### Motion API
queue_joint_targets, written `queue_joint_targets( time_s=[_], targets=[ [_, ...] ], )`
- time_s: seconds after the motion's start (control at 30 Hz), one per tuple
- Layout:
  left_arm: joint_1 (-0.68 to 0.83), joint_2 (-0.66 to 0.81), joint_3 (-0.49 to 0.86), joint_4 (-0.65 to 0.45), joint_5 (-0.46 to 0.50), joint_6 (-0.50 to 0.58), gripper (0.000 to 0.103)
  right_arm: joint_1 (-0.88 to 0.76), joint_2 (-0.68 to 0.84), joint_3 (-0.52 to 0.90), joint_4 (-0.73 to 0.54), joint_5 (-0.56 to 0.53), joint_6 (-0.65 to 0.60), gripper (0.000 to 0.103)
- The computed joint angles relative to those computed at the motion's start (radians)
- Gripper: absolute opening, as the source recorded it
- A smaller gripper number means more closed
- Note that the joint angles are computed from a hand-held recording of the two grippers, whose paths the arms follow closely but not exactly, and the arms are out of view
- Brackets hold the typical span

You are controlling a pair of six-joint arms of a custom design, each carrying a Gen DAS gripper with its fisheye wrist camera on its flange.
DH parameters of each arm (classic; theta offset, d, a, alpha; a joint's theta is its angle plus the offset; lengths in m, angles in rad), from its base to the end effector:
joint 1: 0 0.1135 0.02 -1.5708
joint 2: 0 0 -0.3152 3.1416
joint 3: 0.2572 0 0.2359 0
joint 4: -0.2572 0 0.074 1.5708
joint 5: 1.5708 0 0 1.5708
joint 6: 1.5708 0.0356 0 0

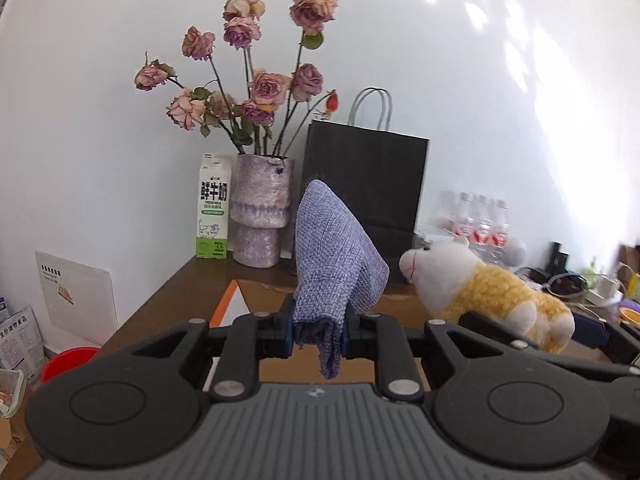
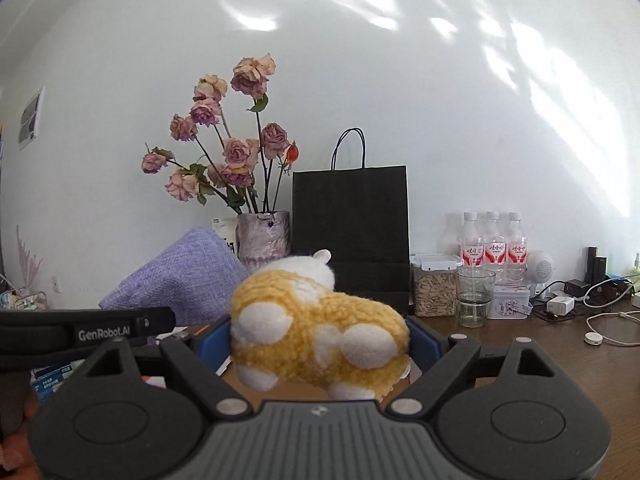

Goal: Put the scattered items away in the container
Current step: 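Carry pouch and sheep into the box and open both tools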

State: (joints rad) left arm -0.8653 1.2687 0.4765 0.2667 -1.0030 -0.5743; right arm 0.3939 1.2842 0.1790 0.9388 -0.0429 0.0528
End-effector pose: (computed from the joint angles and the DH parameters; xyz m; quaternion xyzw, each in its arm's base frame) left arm 0.1588 -0.1402 0.2474 -0.1273 0.7866 0.0247 0.6037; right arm 0.1795 0.0762 0.2208 -0.1432 0.7498 0.1590 0.6261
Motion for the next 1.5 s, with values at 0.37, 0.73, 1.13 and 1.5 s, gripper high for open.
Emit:
queue_joint_targets(
  time_s=[0.37,0.73,1.13,1.5],
  targets=[
    [0.361,0.264,0.002,0.241,0.321,0.058,0.020,0.039,0.395,0.258,-0.007,0.099,0.043,0.088],
    [0.325,0.297,0.006,0.208,0.295,0.045,0.022,0.029,0.412,0.257,-0.052,0.095,0.066,0.089],
    [0.232,0.255,-0.002,0.178,0.056,-0.008,0.103,0.001,0.358,0.203,-0.013,0.105,0.134,0.103],
    [0.230,0.248,0.000,0.160,0.056,-0.025,0.103,0.013,0.336,0.185,0.005,0.107,0.127,0.103]
  ],
)
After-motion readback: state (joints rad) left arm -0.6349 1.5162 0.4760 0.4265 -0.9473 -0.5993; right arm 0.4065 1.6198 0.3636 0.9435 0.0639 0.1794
